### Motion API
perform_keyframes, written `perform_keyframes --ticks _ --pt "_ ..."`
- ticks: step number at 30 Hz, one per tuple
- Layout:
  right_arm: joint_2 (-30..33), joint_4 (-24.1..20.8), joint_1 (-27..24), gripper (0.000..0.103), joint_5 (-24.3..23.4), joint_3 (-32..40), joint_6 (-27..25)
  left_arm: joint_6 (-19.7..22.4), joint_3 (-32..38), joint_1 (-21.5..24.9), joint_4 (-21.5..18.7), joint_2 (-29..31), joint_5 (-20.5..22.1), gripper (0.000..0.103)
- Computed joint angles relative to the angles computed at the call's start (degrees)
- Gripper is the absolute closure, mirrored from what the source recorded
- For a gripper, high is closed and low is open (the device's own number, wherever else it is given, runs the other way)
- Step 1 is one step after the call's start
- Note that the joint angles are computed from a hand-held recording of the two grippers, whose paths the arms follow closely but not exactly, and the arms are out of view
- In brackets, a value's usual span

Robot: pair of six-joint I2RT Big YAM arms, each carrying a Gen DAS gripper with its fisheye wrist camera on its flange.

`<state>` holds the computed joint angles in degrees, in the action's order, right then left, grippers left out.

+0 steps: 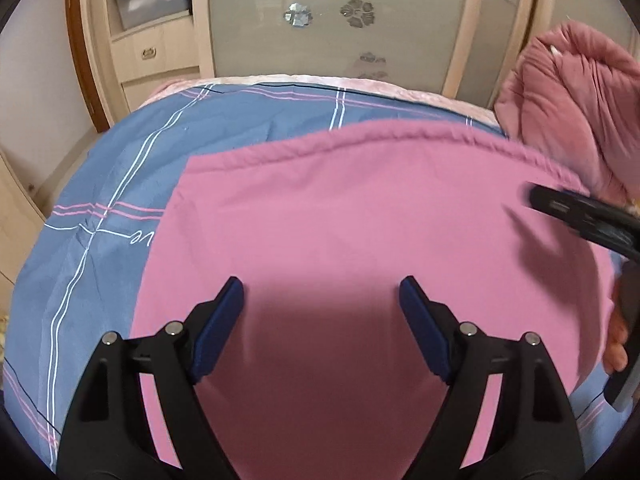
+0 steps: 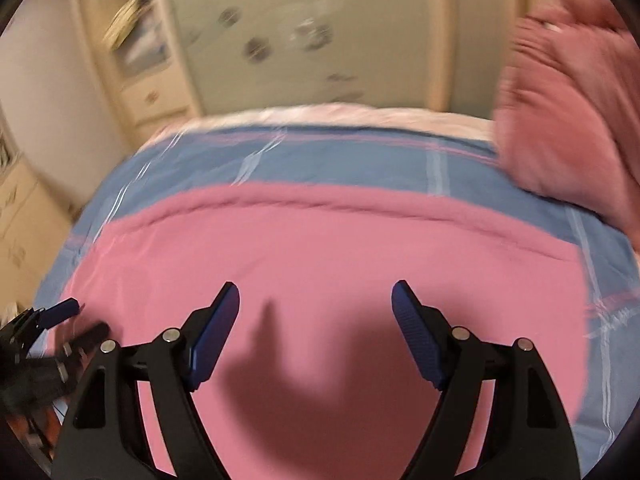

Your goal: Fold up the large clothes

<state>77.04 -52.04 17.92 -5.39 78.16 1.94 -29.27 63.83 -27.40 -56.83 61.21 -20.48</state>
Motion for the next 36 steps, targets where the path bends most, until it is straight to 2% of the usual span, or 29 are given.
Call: perform_keyframes --ticks 2,4,8,12,15,23,25,27,29,30,33,36 --pt "3.05 1.70 2.94 0.023 7.21 0.62 0.23 0.86 -1.28 -1.82 1.03 -0.23 -3.27 0.022" --pt "4.87 3.10 3.78 0.021 9.96 1.25 0.18 2.39 -2.81 -2.81 2.86 -0.73 -5.46 0.021" --pt "7.30 5.50 3.23 0.012 10.64 1.71 0.73 3.21 -7.69 -4.65 8.61 -2.64 -8.12 0.018" --pt "10.06 6.64 3.63 0.006 12.81 3.06 0.41 5.16 -9.58 -6.33 11.25 -2.09 -11.79 0.018" --pt "11.06 6.74 3.88 0.005 13.63 3.55 1.01 4.99 -9.94 -6.48 11.56 -2.34 -11.63 0.018" --pt "12.27 7.70 3.45 0.004 12.82 3.89 2.37 5.90 -10.98 -6.35 12.93 -2.49 -11.49 0.018" --pt "11.43 8.17 3.45 0.004 12.65 3.11 2.41 5.50 -10.67 -6.64 12.29 -2.23 -11.81 0.018" --pt "8.46 9.63 2.89 0.006 10.03 1.11 2.36 4.46 -10.50 -6.75 11.49 -3.07 -11.31 0.018" --pt "3.36 11.32 0.69 0.008 3.28 -2.00 2.97 3.01 -9.89 -6.82 10.63 -4.25 -8.49 0.018" --pt "1.61 11.58 -0.15 0.008 1.92 -2.86 3.02 2.52 -9.61 -7.31 10.52 -4.79 -7.65 0.018" --pt "-3.84 10.89 -4.74 0.008 -0.35 -5.12 2.21 1.64 -8.23 -11.43 9.77 -4.75 -10.04 0.018" --pt "-5.81 6.72 -10.48 0.008 -1.75 -5.65 1.31 1.95 -5.28 -16.36 8.78 -1.87 -12.28 0.018"
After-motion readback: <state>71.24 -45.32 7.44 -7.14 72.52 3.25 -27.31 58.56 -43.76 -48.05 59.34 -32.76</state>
